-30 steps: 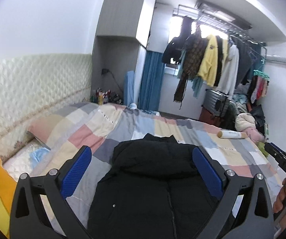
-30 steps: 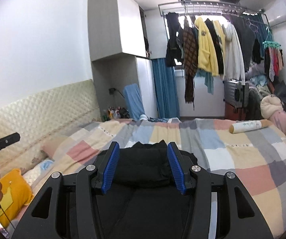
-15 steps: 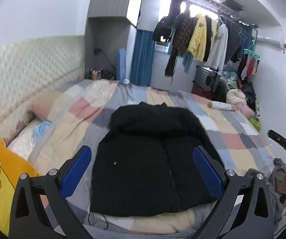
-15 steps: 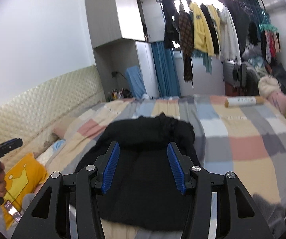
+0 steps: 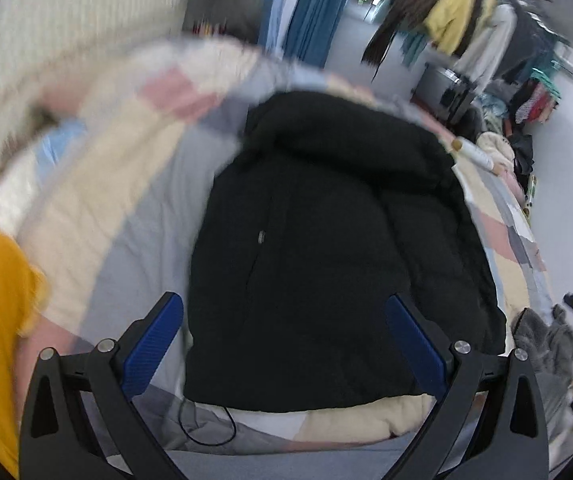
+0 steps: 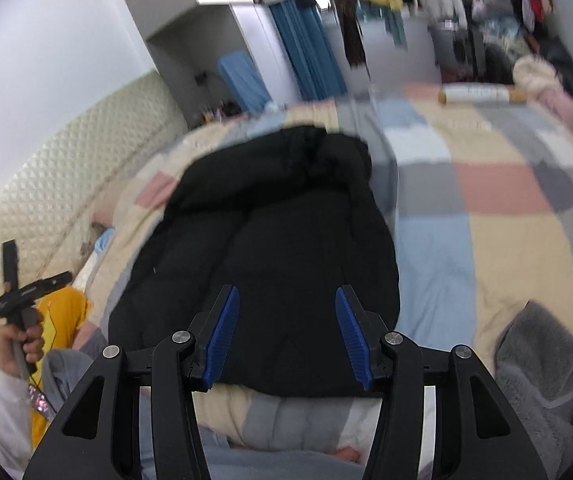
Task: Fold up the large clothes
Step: 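Grip the hem with both tools and lift it up off the bed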
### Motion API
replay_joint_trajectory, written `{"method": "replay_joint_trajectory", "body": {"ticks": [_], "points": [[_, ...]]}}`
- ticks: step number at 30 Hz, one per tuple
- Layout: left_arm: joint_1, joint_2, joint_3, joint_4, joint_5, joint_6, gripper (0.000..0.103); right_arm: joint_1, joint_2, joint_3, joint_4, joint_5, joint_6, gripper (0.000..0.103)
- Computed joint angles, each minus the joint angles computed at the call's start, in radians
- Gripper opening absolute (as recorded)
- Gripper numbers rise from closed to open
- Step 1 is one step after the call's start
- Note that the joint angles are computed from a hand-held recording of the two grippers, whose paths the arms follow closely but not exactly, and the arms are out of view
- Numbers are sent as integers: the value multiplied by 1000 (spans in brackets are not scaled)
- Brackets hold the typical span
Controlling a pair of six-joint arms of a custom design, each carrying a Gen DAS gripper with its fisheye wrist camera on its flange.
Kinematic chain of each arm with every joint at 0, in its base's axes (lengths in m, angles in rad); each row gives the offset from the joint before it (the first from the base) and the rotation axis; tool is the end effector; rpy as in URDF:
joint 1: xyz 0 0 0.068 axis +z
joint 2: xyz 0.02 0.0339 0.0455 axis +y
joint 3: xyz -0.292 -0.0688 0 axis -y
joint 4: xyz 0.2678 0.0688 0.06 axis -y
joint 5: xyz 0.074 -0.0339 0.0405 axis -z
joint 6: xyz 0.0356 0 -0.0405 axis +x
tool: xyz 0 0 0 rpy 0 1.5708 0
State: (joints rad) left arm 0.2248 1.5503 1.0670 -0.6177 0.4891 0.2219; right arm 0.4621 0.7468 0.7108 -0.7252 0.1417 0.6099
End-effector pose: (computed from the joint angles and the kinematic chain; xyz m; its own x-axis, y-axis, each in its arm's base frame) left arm 0.3223 0.0565 0.2401 -0.8456 0.0059 -0.5338 0.2016 0.9294 -0.3090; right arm 0.1406 0.0644 0.2868 -0.7065 0.2816 -0.6493 0.0669 0.9399 0.3348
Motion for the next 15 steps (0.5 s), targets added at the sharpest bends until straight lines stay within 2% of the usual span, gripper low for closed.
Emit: {"method": "replay_joint_trajectory", "body": {"ticks": [1,3,5,8,11,15], "points": [[6,52,27,-17,8,-7,100,-49,-4,-15,3,-49,-17,49],[14,154,85,-63,16,-10,100,-213,25,-53,24,-235,-88,49],[21,235,133,-102,9,-12,100,-322,67,-74,30,-334,-145,49],[32,326,185,-139,-17,-14,100,-470,148,-102,47,-483,-235,55],[44,402,229,-180,-36,-26,100,-594,268,-126,81,-598,-308,59],[47,489,284,-233,-52,-39,100,-659,452,-115,124,-724,-408,61]]}}
